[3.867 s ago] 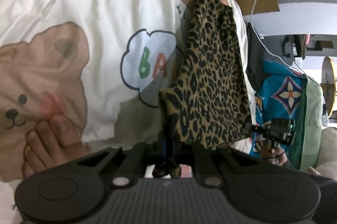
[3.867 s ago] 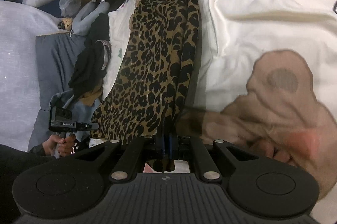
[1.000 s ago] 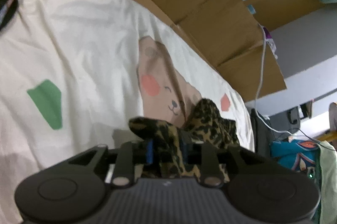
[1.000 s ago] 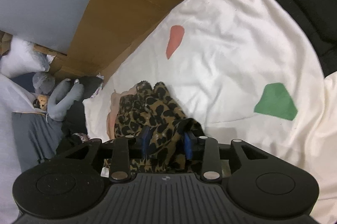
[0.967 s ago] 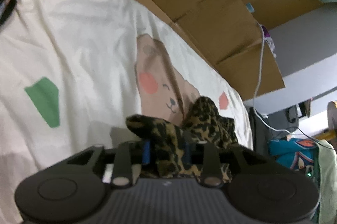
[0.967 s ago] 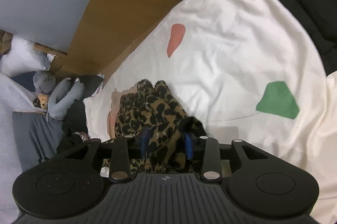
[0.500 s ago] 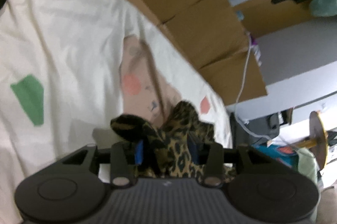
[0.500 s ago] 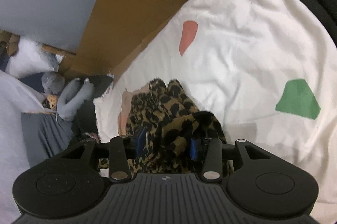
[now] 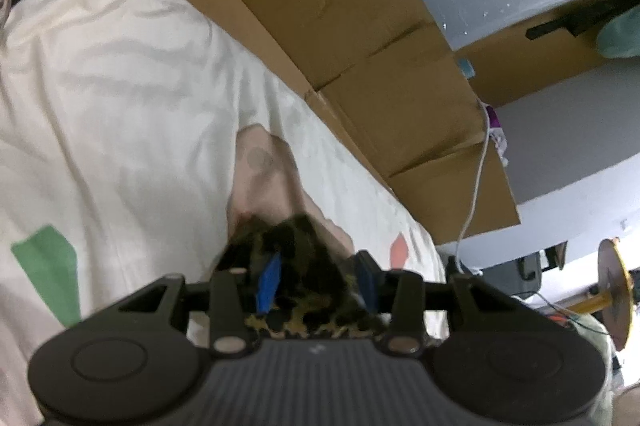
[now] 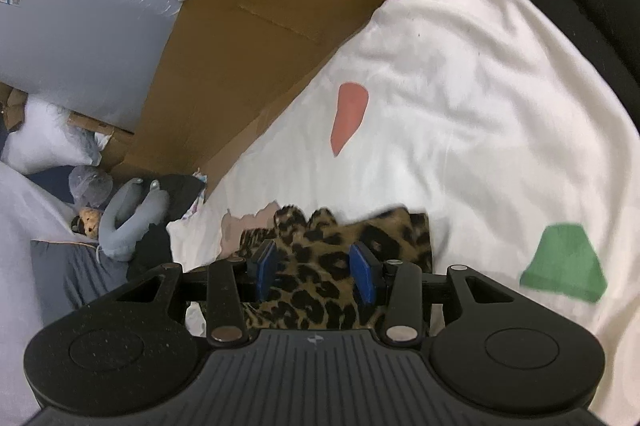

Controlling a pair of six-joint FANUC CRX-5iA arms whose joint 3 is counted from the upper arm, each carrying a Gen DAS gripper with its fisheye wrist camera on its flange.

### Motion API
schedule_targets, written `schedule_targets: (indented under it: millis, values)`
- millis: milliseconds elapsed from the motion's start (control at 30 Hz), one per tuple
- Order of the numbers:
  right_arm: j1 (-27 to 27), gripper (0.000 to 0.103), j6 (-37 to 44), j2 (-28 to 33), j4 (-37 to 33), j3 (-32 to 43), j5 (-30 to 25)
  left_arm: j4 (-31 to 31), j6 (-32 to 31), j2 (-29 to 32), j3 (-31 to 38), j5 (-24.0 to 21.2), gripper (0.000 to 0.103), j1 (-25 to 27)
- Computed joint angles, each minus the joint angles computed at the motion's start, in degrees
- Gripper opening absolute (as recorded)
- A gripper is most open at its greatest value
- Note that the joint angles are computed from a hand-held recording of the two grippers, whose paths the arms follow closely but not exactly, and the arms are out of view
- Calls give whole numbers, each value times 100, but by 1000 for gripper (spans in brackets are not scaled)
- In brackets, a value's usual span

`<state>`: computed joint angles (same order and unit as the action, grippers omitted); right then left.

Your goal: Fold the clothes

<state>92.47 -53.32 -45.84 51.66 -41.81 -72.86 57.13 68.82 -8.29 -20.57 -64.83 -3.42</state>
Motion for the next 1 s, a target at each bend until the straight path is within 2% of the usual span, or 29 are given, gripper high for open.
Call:
schedule_targets:
  millis: [200, 400, 567, 600, 733, 767, 800, 867, 1000]
  values:
    - [154, 45, 230, 94, -111, 152, -453, -524, 6, -13, 187, 12, 43, -17]
    - [387, 45, 628, 318, -539, 447, -1082, -1663, 29, 81, 673, 71, 42, -212]
    - [191, 43, 1097, 571, -868, 649, -1160, -1914, -76, 239, 818, 218, 42, -400]
    - [138, 43, 1192, 623, -897, 683, -1157, -1946, -111, 278, 846, 228, 39, -445]
    - [-9, 18, 1441, 682, -907, 728, -1024, -2154, -255, 400, 975, 281, 25, -627]
    - [-9, 5, 1547, 714, -903, 761, -1065, -2247, -268, 405, 1005, 323, 13, -672]
    - [-9, 2, 1652, 746, -899, 793, -1106, -2255, -287, 404, 997, 364, 6, -691]
    - [20, 2, 1697, 818, -858, 865, -1211, -2195, -250, 338, 905, 467, 3, -677]
    - [42, 1, 1687, 968, -713, 1004, -1362, -2053, -166, 106, 656, 700, 2, -617]
